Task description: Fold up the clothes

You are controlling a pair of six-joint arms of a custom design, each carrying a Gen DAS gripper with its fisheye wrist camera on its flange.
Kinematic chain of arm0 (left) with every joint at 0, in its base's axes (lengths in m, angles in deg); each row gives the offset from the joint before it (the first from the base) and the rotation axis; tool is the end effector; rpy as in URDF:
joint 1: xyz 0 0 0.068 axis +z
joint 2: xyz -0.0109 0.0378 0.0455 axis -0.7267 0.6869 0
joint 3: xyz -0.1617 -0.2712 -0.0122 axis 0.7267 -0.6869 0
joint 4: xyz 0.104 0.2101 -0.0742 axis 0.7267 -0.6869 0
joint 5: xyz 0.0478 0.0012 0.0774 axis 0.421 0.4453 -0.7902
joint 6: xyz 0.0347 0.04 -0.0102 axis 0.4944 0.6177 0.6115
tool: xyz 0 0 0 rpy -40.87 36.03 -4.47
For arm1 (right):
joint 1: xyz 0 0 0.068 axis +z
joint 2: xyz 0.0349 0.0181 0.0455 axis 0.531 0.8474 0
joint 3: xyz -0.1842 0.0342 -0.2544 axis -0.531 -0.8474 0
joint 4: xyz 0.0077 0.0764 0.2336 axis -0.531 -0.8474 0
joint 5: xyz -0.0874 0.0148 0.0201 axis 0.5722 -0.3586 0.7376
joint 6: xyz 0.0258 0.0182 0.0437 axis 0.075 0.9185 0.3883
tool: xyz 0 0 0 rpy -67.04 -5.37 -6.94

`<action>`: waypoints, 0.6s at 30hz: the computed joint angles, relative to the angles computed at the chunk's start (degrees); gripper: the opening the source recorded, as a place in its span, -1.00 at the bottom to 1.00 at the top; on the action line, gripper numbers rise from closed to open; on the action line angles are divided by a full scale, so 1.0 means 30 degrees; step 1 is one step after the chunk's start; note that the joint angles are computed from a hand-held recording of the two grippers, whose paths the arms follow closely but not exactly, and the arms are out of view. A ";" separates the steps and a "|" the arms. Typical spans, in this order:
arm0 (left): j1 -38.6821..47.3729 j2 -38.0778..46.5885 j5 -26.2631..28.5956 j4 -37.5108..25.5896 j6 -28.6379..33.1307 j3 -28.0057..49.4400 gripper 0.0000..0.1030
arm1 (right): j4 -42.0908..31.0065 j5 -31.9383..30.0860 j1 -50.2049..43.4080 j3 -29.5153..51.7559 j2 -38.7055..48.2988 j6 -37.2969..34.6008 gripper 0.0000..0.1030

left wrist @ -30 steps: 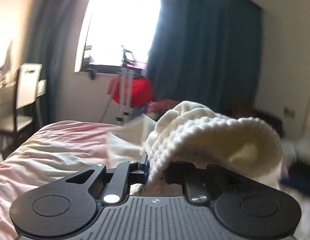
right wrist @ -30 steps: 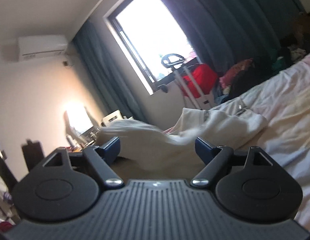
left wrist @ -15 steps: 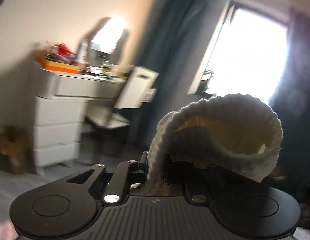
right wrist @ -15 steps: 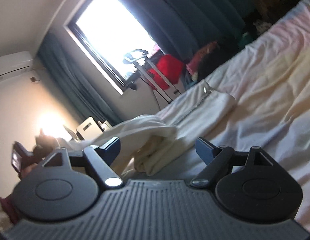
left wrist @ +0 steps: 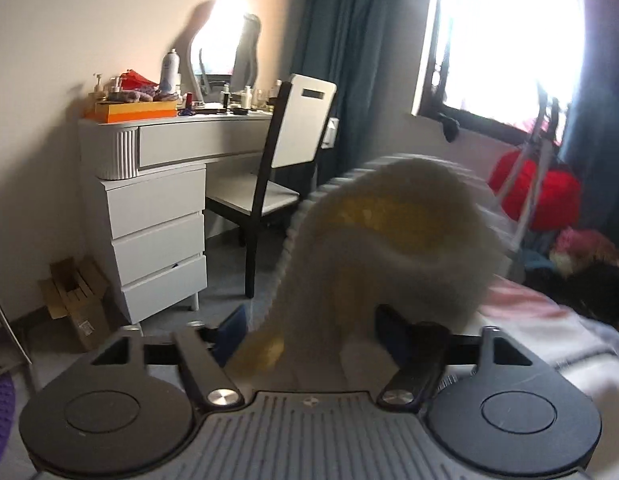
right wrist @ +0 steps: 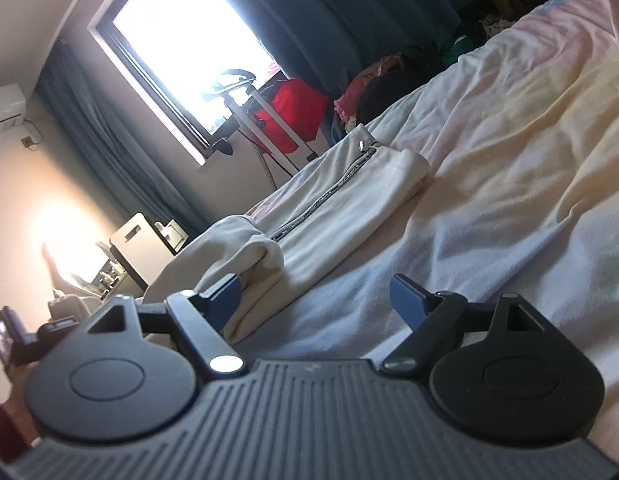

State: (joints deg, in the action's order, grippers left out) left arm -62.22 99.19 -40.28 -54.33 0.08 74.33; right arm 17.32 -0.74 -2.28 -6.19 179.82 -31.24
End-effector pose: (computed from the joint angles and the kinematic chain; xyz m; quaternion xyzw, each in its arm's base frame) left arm 0.2996 -0.0581 0.1922 -0.3224 0.7962 0.1283 0.4957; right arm 0.2505 -0.1356 0.0839 0.1210 0.7946 0.3324 0.4934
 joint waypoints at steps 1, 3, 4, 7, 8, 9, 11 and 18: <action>-0.0724 -0.0664 -0.0121 -0.0771 -0.0654 -0.0315 0.54 | -0.0002 -0.0016 -0.0025 -0.0099 -0.0119 -0.0136 0.63; -0.2701 -0.1957 -0.0854 -0.3139 -0.2556 -0.0566 0.57 | 0.0017 -0.0123 -0.0145 -0.0382 -0.0479 -0.0443 0.63; -0.3873 -0.2511 -0.1312 -0.4382 -0.3535 -0.0570 0.58 | 0.0068 -0.0262 -0.0274 -0.0609 -0.0750 -0.0558 0.63; -0.7944 -0.3200 -0.2935 -0.8052 -0.6419 0.0147 0.61 | 0.0146 -0.0699 -0.0679 -0.1259 -0.1598 -0.0907 0.63; -0.9363 -0.3047 -0.3476 -0.9818 -0.7801 0.0829 0.61 | 0.0145 -0.0852 -0.0821 -0.1464 -0.1894 -0.1025 0.63; -1.0504 -0.2932 -0.3824 -1.1050 -0.8655 0.1380 0.62 | 0.0126 -0.1030 -0.0978 -0.1666 -0.2199 -0.1118 0.63; -1.2553 -0.2515 -0.4075 -1.2758 -0.9870 0.2313 0.64 | 0.0133 -0.1412 -0.1281 -0.2033 -0.2684 -0.1322 0.63; -1.7654 0.1574 -0.4063 -1.9976 -1.5941 0.7626 0.70 | -0.2561 -0.2269 -0.2099 -0.2349 -0.4309 -0.2807 0.63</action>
State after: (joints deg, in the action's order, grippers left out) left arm -115.18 103.91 -52.47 -114.26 -47.74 97.21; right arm 9.64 -7.55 -8.57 -13.24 166.89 -39.66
